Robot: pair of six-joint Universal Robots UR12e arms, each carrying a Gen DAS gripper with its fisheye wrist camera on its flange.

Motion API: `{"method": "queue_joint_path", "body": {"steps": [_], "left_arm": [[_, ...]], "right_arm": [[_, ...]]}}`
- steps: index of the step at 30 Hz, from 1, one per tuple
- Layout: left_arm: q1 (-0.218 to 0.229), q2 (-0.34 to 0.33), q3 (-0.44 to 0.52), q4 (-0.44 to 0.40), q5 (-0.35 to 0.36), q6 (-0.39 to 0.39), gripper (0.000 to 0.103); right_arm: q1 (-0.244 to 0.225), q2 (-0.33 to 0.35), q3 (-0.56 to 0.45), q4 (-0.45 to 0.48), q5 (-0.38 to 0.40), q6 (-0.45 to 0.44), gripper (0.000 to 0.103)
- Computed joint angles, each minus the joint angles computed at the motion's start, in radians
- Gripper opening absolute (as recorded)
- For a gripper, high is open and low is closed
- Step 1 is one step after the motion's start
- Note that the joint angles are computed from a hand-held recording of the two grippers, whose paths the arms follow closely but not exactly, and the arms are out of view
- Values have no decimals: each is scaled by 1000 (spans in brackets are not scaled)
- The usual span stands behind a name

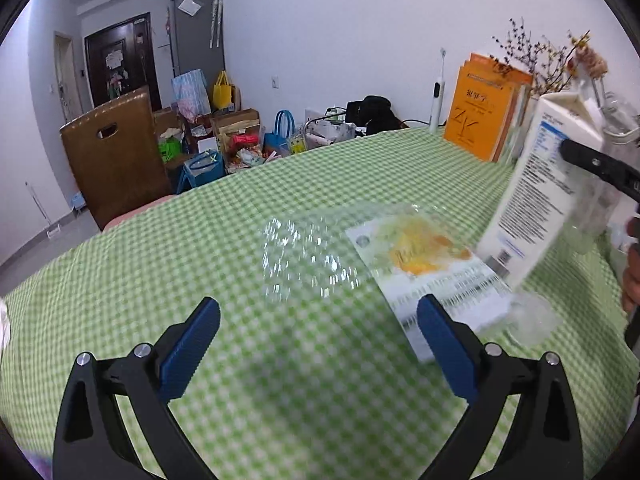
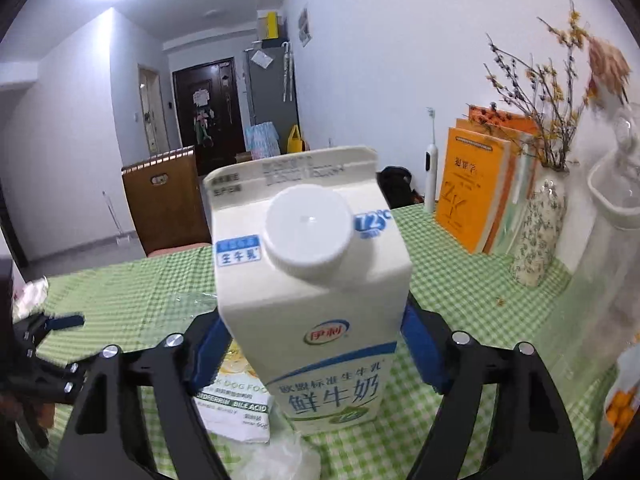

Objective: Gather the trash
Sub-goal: 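Grasp the white milk carton with the right tool while the left tool grasps the clear plastic bag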

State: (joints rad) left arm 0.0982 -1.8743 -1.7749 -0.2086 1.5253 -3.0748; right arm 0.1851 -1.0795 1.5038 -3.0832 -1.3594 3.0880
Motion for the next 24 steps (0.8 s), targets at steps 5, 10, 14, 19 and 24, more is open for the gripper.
{"method": "queue_joint_path", "body": {"steps": [5, 10, 14, 19, 24], "left_arm": [[-11, -92, 117, -98, -28, 71, 96], [-23, -163, 229, -229, -64, -18, 96], [-29, -217, 302, -342, -38, -169, 76], [-27, -185, 272, -325, -43, -257, 0], [-25, -98, 177, -172, -73, -225, 0]], "right_arm": [[2, -41, 51, -42, -71, -31, 73], [-36, -117, 143, -119, -34, -27, 73], [-51, -171, 213, -149, -29, -63, 73], [-66, -225, 284, -169, -32, -106, 73], [-83, -258, 325, -172, -47, -95, 73]]}}
